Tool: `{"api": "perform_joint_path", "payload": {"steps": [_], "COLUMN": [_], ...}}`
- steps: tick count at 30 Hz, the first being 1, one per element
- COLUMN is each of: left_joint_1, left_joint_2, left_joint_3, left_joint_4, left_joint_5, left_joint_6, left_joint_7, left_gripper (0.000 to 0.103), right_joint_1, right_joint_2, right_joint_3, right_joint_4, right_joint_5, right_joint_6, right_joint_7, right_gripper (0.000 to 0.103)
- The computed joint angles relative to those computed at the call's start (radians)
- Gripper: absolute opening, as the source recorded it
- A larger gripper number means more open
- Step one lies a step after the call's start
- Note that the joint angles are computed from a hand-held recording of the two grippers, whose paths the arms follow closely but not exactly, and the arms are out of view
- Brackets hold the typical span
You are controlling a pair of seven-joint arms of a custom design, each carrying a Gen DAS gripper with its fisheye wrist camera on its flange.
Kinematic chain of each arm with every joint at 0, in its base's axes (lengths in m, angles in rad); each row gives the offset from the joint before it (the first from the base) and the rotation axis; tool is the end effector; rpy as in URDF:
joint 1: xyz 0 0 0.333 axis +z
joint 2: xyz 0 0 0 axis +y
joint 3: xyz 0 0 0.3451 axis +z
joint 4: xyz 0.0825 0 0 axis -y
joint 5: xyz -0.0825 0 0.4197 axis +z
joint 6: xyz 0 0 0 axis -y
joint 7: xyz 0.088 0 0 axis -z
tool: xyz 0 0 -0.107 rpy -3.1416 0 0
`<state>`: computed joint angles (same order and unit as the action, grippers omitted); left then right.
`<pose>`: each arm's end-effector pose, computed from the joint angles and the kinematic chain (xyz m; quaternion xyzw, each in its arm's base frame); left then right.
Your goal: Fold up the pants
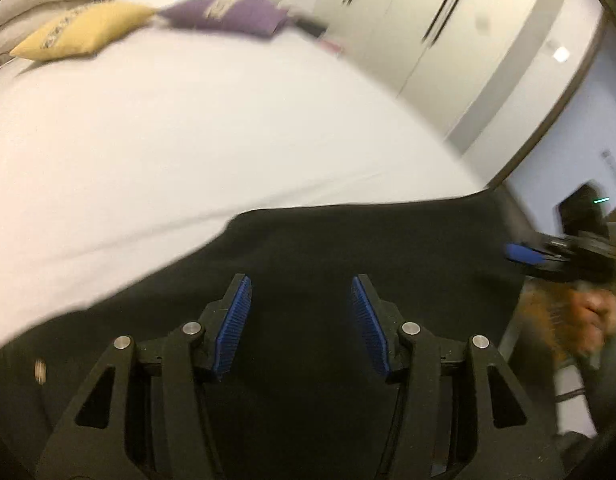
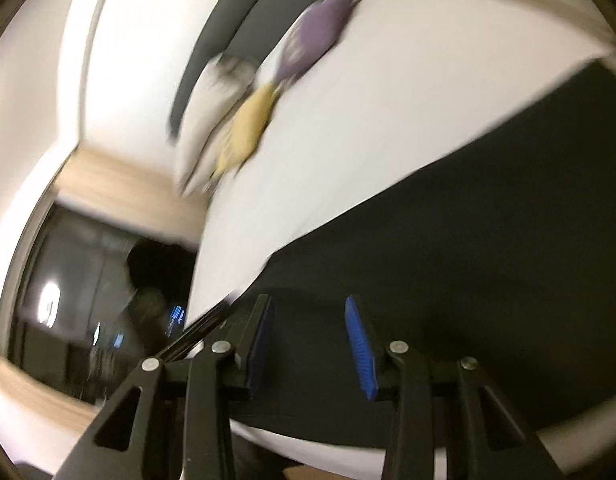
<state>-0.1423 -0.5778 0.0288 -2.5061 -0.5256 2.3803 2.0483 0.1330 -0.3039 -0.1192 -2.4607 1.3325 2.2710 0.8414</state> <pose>0.4259 -0.0524 0.5410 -0.5680 0.7621 -0.3068 0.0492 0.4807 0.0297 0.4431 -0.5627 0.6510 0.1779 0.4774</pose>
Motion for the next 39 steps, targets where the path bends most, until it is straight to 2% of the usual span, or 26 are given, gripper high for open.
{"api": "perform_joint_path", "payload": {"steps": [3,4,5,7,8,9,10,11,13,16,18,21,22,24,25,26,27,28,31,33,34,35,36,37,39], "left_joint_1": [0.030,0.035,0.031,0.032,0.031,0.033,0.049,0.053,0.008,0.006,0.007,0.011,0.013,0.012,0.015,0.015,0.011,0.006,-0.009,-0.010,-0.007,0.002,-0.001,-0.016,-0.064], "left_joint_2": [0.038,0.016,-0.017,-0.072,-0.103,-0.124,-0.143,-0.165,-0.171,-0.147,-0.126,-0.110,-0.113,-0.112,-0.125,-0.140,-0.141,-0.144,-0.122,-0.123,-0.124,-0.129,-0.141,-0.159,-0.155], "left_joint_3": [-0.032,-0.035,-0.025,-0.003,0.010,0.010,-0.008,-0.014,0.026,0.051,0.064,0.078,0.073,0.067,0.072,0.076,0.082,0.091,0.077,0.075,0.072,0.062,0.061,0.070,0.100], "left_joint_4": [-0.019,-0.050,-0.088,-0.137,-0.158,-0.171,-0.180,-0.188,-0.180,-0.167,-0.169,-0.183,-0.186,-0.189,-0.198,-0.214,-0.220,-0.230,-0.226,-0.230,-0.230,-0.227,-0.227,-0.231,-0.214], "left_joint_5": [0.067,0.084,0.080,0.063,0.050,0.051,0.072,0.084,0.051,0.045,0.038,0.024,0.024,0.027,0.030,0.028,0.022,0.013,-0.002,0.003,0.008,0.019,0.019,0.008,-0.028], "left_joint_6": [0.012,0.028,0.050,0.062,0.066,0.075,0.087,0.104,0.148,0.173,0.175,0.195,0.202,0.213,0.210,0.214,0.222,0.236,0.267,0.269,0.271,0.269,0.276,0.283,0.314], "left_joint_7": [-0.033,-0.026,-0.010,-0.019,-0.025,-0.034,-0.060,-0.076,-0.052,-0.067,-0.071,-0.061,-0.061,-0.057,-0.050,-0.045,-0.039,-0.028,-0.041,-0.044,-0.048,-0.060,-0.064,-0.061,-0.034], "left_gripper": [0.051,0.050,0.050,0.051,0.050,0.051,0.051,0.051,0.051,0.051,0.051,0.051,0.051,0.051,0.051,0.051,0.051,0.051,0.051,0.051,0.051,0.051,0.051,0.051,0.051], "right_joint_1": [0.026,0.023,0.012,-0.012,-0.024,-0.032,-0.033,-0.027,0.000,0.054,0.093,0.149,0.155,0.182,0.184,0.173,0.171,0.176,0.157,0.135,0.153,0.140,0.092,0.054,0.045], "right_joint_2": [0.137,0.164,0.188,0.231,0.224,0.213,0.200,0.181,0.169,0.196,0.259,0.342,0.354,0.425,0.465,0.507,0.528,0.548,0.595,0.583,0.557,0.526,0.475,0.434,0.382], "right_joint_3": [0.034,0.048,0.064,0.042,0.044,0.049,0.059,0.071,0.079,0.107,0.146,0.205,0.209,0.217,0.217,0.240,0.230,0.224,0.214,0.233,0.209,0.221,0.266,0.300,0.296], "right_joint_4": [0.086,0.094,0.096,0.109,0.104,0.105,0.106,0.107,0.145,0.240,0.324,0.392,0.395,0.449,0.478,0.526,0.538,0.554,0.589,0.576,0.551,0.525,0.488,0.457,0.423], "right_joint_5": [-0.030,-0.072,-0.109,-0.064,-0.079,-0.112,-0.152,-0.199,-0.205,-0.255,-0.332,-0.631,-0.688,-0.875,-0.916,-0.928,-0.898,-0.931,-0.973,-1.020,-1.021,-0.951,-0.811,-0.702,-0.539], "right_joint_6": [-0.029,-0.003,0.042,0.028,0.055,0.089,0.122,0.158,0.138,0.074,0.090,0.228,0.233,0.233,0.237,0.244,0.263,0.290,0.311,0.343,0.368,0.382,0.384,0.359,0.266], "right_joint_7": [0.020,0.043,0.068,0.077,0.096,0.112,0.134,0.148,0.084,0.011,-0.029,0.031,0.043,0.156,0.189,0.224,0.220,0.263,0.360,0.384,0.389,0.340,0.236,0.148,0.023], "right_gripper": [0.041,0.041,0.030,0.008,0.007,0.008,0.015,0.033,0.049,0.049,0.049,0.049,0.049,0.044,0.043,0.041,0.037,0.021,0.000,0.000,0.000,0.000,0.001,0.005,0.005]}}
